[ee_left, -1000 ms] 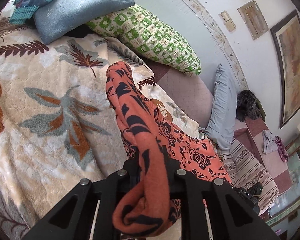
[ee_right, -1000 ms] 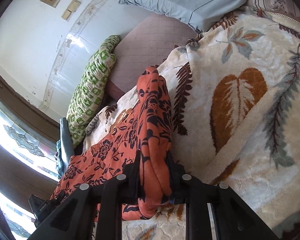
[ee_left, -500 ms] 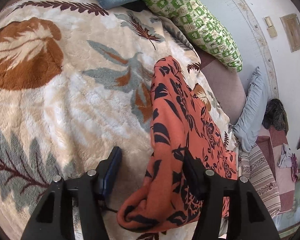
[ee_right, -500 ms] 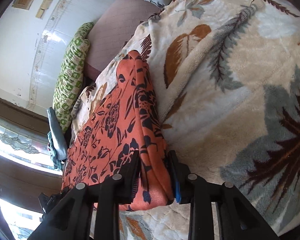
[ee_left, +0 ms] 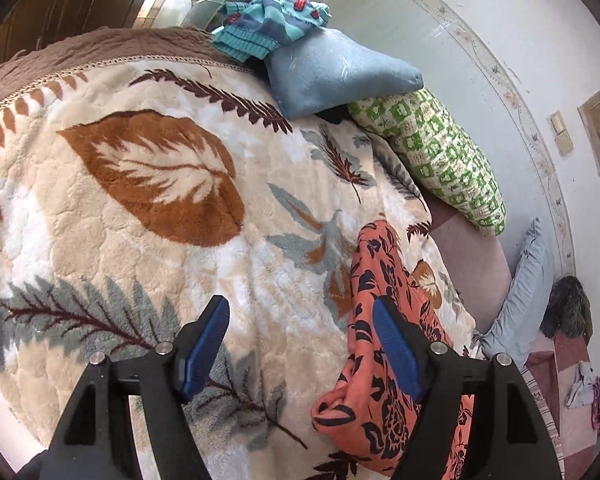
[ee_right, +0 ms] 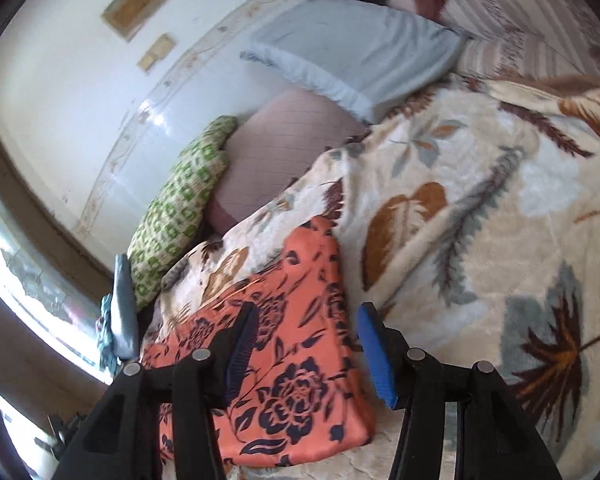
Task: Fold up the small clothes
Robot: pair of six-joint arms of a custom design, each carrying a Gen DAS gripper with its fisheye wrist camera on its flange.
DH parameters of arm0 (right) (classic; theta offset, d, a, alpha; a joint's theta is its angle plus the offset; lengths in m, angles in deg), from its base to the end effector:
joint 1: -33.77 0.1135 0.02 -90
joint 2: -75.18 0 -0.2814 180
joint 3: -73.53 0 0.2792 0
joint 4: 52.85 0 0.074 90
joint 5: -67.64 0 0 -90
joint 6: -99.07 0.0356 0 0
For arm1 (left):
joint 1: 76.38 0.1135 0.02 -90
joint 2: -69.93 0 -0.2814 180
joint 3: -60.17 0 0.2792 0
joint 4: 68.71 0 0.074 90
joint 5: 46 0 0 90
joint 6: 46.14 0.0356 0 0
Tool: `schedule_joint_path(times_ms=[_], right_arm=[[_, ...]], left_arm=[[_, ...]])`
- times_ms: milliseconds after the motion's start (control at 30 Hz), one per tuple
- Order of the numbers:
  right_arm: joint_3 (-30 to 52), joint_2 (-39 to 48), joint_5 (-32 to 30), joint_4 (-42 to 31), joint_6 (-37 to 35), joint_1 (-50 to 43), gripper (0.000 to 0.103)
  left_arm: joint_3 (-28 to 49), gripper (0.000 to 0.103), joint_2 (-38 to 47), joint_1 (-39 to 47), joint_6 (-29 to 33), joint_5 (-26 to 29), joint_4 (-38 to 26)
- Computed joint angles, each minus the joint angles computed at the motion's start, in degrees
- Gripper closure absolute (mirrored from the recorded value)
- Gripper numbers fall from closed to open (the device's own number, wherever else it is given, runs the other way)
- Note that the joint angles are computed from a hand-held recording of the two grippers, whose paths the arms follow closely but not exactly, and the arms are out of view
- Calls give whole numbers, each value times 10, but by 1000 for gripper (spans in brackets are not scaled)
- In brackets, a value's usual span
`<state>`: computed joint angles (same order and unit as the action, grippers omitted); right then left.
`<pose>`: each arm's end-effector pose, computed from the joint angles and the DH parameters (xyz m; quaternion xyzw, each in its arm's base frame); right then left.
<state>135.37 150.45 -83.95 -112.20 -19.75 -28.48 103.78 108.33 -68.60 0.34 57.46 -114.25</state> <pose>0.1427 -0.2040 0.2339 0.1709 0.8355 0.2628 0.4513 0.1600 0.0135 0.2433 -0.3458 0.8338 -0.2292 0.3644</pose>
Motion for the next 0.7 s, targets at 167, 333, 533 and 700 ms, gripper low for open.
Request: schedule_joint_path(times_ms=[167, 333, 533, 700], right_arm=[[-89, -105, 57, 20, -6, 197, 66], [-166, -159, 133, 127, 91, 336, 66], [-175, -95, 158, 166, 88, 358, 67], [-155, -78, 131, 127, 58, 339, 67]], left_arm=[[0, 20, -38, -67, -28, -19, -44], [-12, 20, -8, -147, -86, -39, -30], [-15, 20, 37, -199, -133, -80, -2], [-10, 21, 48, -215, -155, -114, 12]])
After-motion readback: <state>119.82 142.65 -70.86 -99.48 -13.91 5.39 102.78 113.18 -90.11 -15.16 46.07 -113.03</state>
